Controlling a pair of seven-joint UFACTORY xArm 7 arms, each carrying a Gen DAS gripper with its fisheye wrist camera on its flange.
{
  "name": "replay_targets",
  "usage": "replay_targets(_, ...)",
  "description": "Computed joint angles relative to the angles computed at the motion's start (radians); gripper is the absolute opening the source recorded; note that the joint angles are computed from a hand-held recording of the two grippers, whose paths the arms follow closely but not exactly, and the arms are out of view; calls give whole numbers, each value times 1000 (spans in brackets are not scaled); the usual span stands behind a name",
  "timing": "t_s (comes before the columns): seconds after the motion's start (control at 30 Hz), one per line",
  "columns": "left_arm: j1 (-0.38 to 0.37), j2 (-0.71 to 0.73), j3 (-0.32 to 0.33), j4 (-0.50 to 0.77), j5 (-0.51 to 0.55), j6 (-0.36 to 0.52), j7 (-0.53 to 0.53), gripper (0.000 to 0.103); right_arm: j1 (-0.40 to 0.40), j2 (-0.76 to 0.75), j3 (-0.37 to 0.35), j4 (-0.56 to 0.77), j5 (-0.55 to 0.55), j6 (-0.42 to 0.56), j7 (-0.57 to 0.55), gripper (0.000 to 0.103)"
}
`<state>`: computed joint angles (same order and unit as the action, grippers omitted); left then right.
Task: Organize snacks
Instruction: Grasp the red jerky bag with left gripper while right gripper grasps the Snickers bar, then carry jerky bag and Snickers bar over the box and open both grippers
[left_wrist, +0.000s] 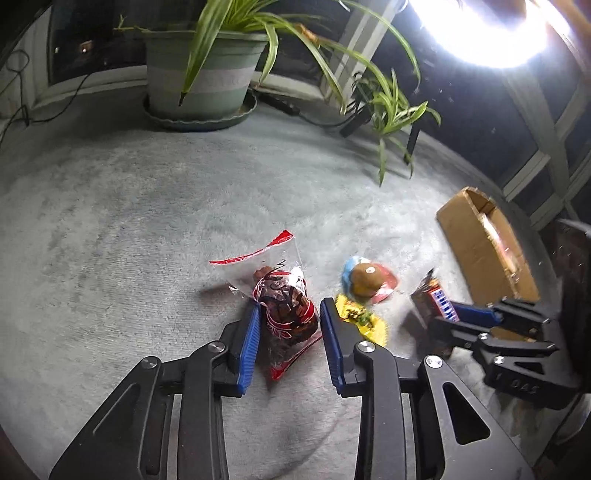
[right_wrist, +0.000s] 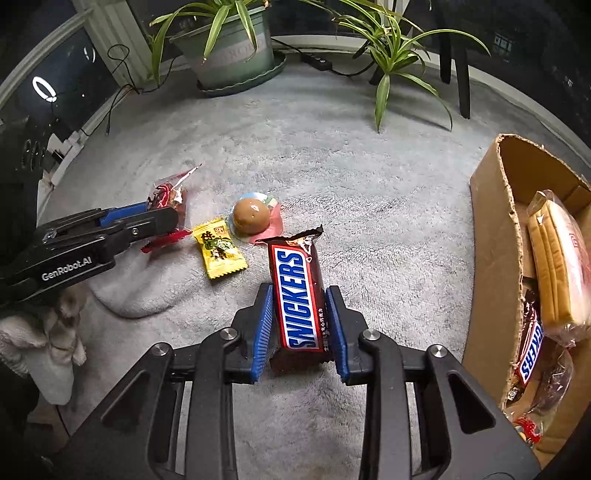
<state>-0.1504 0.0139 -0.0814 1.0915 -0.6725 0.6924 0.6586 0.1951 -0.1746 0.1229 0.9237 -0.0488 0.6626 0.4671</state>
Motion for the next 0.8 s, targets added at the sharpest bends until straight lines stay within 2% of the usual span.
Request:
replay_targets(0.1,1,10,0,8,22,-10,-46,36,3,0,0,0,7,0,2,30)
replay_targets(0.13,1,13,-1,10,31,-13,-56,43,4,-1,1,-1,7,1,3,30)
replay_targets(0.23,4,28,-3,16,15,-14,-46,44,6,1,6,2,-2,0,7,30)
replay_targets(0.43,10,16,-8,7,-18,-14,-8,32,6,-42,8,-21,-4,-20,31,30)
replay_targets(0.8,-8,-66,11,-25,-111,2,35,32,-6,-211,15,-97,12,-53,72,30)
